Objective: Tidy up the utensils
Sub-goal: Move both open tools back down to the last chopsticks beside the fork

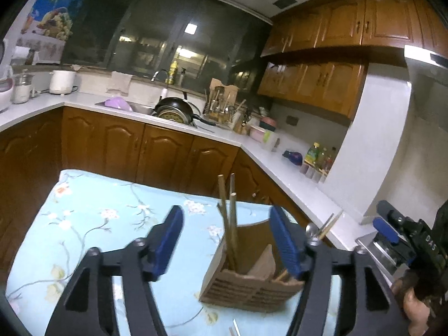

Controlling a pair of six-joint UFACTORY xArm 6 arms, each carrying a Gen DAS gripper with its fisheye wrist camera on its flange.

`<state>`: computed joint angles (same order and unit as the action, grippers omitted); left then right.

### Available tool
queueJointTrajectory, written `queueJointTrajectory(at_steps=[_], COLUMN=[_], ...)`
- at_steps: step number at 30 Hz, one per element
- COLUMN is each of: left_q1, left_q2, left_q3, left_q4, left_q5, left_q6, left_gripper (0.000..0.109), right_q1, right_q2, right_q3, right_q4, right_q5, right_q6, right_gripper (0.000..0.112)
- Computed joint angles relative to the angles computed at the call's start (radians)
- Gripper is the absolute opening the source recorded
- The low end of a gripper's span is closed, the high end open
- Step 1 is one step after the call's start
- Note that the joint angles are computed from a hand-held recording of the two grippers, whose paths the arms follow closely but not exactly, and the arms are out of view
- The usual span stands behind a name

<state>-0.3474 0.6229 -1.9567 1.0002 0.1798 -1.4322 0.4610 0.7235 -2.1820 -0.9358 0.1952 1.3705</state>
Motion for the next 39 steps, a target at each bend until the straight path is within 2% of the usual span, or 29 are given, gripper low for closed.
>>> queueJointTrajectory(at_steps=[2,4,7,12,25,32,39], left_q1=[0.000,-0.002,-0.014,-0.034,-0.105,-0.141,-0.170], left_q2=[-0.073,-0.136,-0.222,-0.346,-0.564,-0.587,-0.519], left_q3=[0.095,0.179,0.290,0.453,0.749,0.776,0.706], left_q4=[0.144,0.214,0.284,0.311,0.107,-0.031,-0.240], left_q5=[0.003,0.000,0.017,0.023,0.099,0.137,0.175], left_q6=[-0.157,-0.242,-0.332,-0.411,-0.289,-0.180,0.050], left_gripper=[0.075,0.077,0.080,0.082,0.082,0.082,0.082], right_q1=[-0.002,0.001,0.005,0.041,0.080,0.088,0.089], right_q2=[-0.076,-0.129,-0.190,-0.303,-0.408,-0.430,-0.447], right_q3=[0.099,0.167,0.252,0.413,0.627,0.701,0.749], right_q4=[-0.160,-0.249,-0.318,-0.471,-0.417,-0.384,-0.368], right_q5=[-0.015,-0.018,-0.018,0.042,0.023,0.008,-0.003], right_q6=[0.162,0.255,0.330,0.458,0.425,0.401,0.410], right_gripper=[0.084,0.089,0.090,0.093,0.093,0.093,0.093])
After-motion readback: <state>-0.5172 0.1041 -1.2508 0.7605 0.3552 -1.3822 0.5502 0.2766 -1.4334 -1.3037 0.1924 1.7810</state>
